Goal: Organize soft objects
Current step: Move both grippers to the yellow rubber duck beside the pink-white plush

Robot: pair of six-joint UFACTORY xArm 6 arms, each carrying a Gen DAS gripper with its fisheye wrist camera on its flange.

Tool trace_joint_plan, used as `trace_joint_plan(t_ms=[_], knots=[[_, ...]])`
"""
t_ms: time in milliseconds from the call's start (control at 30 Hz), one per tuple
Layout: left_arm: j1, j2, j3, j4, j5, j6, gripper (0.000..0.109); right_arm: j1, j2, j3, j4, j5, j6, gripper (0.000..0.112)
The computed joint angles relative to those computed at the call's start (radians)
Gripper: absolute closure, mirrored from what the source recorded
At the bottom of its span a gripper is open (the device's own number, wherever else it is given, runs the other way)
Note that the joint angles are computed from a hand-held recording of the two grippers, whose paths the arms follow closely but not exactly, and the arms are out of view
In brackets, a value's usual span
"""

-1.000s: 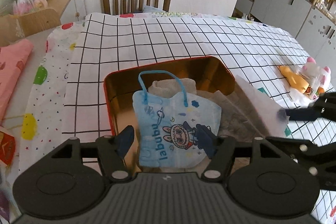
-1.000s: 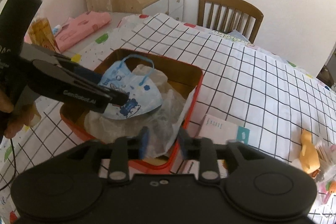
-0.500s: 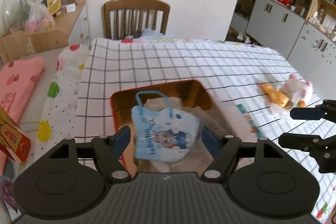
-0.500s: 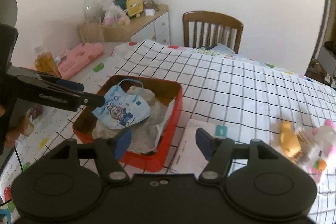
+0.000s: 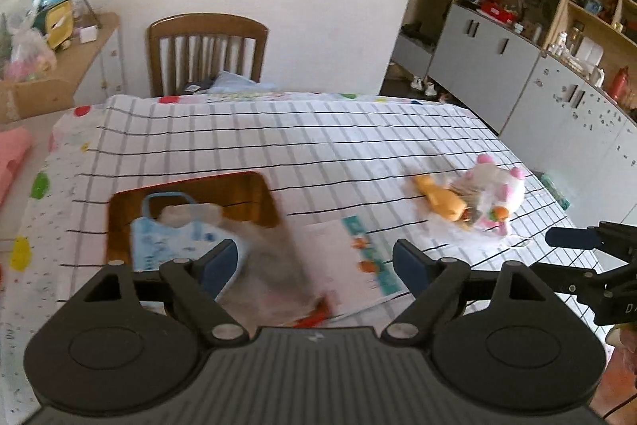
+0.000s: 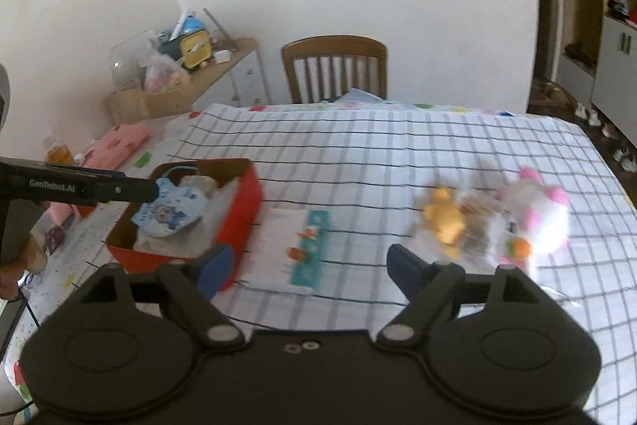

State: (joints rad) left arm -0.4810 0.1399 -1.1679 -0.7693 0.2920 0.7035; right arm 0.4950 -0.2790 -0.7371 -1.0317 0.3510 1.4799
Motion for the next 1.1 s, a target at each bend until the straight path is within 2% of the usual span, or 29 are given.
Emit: trace_joint_plan(t_ms=[67,200,267,367,500,600,633,733,900,1000,1100], knots=[[-0.032,0.006,-0.006,0.021,-0.017,-0.035,0.022,-0.028,-0.055,0.057,0.009,-0.017,-0.014,0.027],[-0.093,0.035,-0.034,0.034,-0.041,-0.087,0.008,-0.093,-0.150,0.160,0.061,-0.055,-0.096,0.027],[-0.124,0.057,-0.054,0.060,-0.056,-0.124,0.007,-0.132,-0.185,0.206,0.099,-0.089,-0.150,0.027],[-0.166,0.100,-0.092,0.164,-0.073,-0.225,0.007,-0.190,-0.228,0.271,0.179,-0.153,-0.254,0.027],[-0.201,0.193,-0.179,0.484,-0.076,-0.526,0.007,-0.249,-0.264,0.337,0.297,-0.210,-0.424,0.028],[-0.226,0.274,-0.274,0.467,-0.058,-0.529,0.007,-0.287,-0.259,0.366,0.369,-0.252,-0.529,0.028],[-0.230,0.301,-0.308,0.504,-0.050,-0.564,0.007,-0.296,-0.257,0.376,0.402,-0.266,-0.568,0.028],[-0.240,0.385,-0.417,0.640,-0.014,-0.678,0.007,-0.314,-0.236,0.396,0.553,-0.309,-0.735,0.032],[-0.259,0.532,-0.621,0.720,0.085,-0.734,0.007,-0.310,-0.177,0.396,0.797,-0.349,-1.012,0.035],[-0.269,0.620,-0.755,0.787,0.179,-0.775,0.007,-0.294,-0.134,0.382,0.945,-0.360,-1.180,0.037],[-0.269,0.709,-0.897,0.749,0.280,-0.741,0.007,-0.274,-0.090,0.364,1.105,-0.371,-1.341,0.039]])
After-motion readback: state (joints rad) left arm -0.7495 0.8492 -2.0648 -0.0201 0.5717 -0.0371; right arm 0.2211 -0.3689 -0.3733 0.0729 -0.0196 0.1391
